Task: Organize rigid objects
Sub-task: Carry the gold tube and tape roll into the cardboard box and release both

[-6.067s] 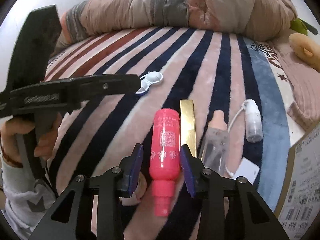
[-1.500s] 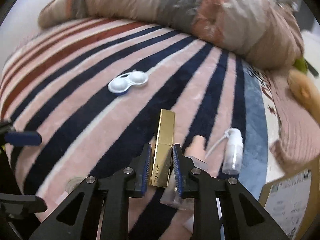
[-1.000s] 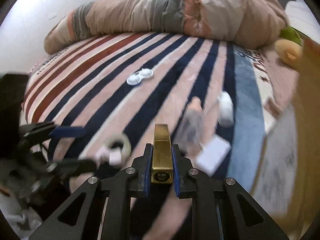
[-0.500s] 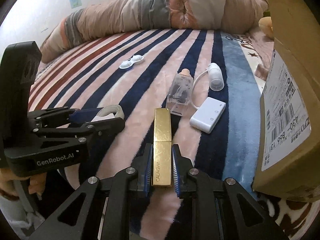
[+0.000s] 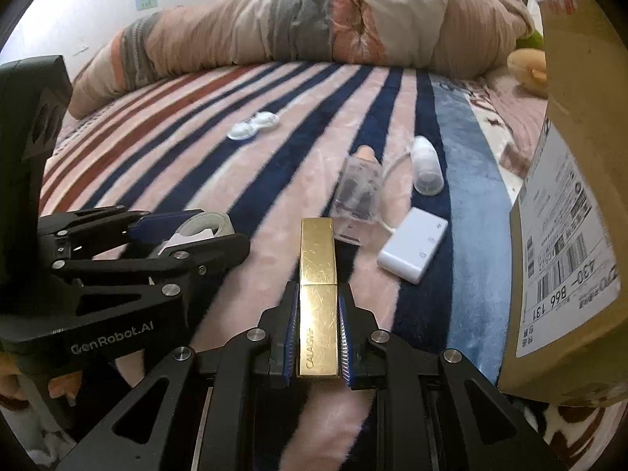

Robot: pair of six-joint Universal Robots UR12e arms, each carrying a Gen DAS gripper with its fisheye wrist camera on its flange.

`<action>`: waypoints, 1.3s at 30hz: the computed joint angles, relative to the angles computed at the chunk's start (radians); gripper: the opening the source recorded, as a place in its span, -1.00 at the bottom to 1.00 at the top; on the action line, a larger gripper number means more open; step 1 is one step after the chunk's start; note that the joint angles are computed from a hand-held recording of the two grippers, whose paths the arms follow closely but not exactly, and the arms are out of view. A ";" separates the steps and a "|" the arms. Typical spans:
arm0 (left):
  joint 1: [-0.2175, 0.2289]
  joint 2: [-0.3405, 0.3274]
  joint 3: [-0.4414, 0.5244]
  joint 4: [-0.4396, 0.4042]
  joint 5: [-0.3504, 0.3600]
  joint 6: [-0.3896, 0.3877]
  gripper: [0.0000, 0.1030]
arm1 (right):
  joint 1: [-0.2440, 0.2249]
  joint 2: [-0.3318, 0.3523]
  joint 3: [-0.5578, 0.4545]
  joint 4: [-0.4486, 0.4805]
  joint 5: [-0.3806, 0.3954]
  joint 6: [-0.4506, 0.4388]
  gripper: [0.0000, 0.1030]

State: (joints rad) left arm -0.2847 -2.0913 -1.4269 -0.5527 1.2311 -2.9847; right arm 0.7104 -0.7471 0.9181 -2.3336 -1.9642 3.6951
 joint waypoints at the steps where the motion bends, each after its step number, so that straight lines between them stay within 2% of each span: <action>1: 0.003 0.005 -0.003 0.009 0.002 -0.007 -0.22 | 0.002 0.002 -0.004 -0.008 -0.005 -0.009 -0.74; 4: 0.013 0.024 -0.017 0.050 -0.003 -0.025 -0.22 | 0.010 0.012 -0.027 -0.025 -0.034 -0.032 -0.74; 10: 0.032 0.068 -0.035 0.132 0.022 -0.060 -0.22 | 0.019 0.025 -0.073 -0.074 -0.024 -0.120 -0.74; 14: 0.049 0.097 -0.035 0.183 0.012 -0.068 -0.22 | 0.023 0.019 -0.087 -0.169 0.012 -0.188 -0.74; 17: 0.052 0.109 -0.020 0.208 -0.007 -0.043 -0.22 | 0.025 0.005 -0.089 -0.240 0.008 -0.215 -0.74; 21: 0.039 0.105 0.031 0.212 -0.039 -0.004 -0.22 | 0.030 -0.046 -0.035 -0.306 -0.084 -0.231 -0.74; 24: 0.014 0.091 0.078 0.191 -0.078 0.043 -0.22 | 0.029 -0.108 0.048 -0.323 -0.188 -0.193 -0.74; 28: -0.027 0.057 0.158 0.096 -0.191 0.116 -0.22 | 0.023 -0.183 0.154 -0.277 -0.314 -0.093 -0.74; 32: -0.079 0.017 0.235 -0.022 -0.224 0.199 -0.22 | 0.006 -0.238 0.227 -0.105 -0.386 0.043 -0.74; 34: -0.100 -0.004 0.273 -0.093 -0.237 0.231 -0.22 | -0.005 -0.253 0.250 -0.036 -0.385 0.090 -0.74; 35: -0.110 -0.013 0.289 -0.118 -0.232 0.243 -0.22 | -0.015 -0.261 0.265 -0.017 -0.359 0.113 -0.74; 37: -0.129 -0.025 0.308 -0.151 -0.209 0.268 -0.22 | -0.028 -0.266 0.274 0.017 -0.334 0.136 -0.74; 39: -0.141 -0.031 0.318 -0.174 -0.193 0.279 -0.22 | -0.032 -0.264 0.268 0.077 -0.344 0.161 -0.74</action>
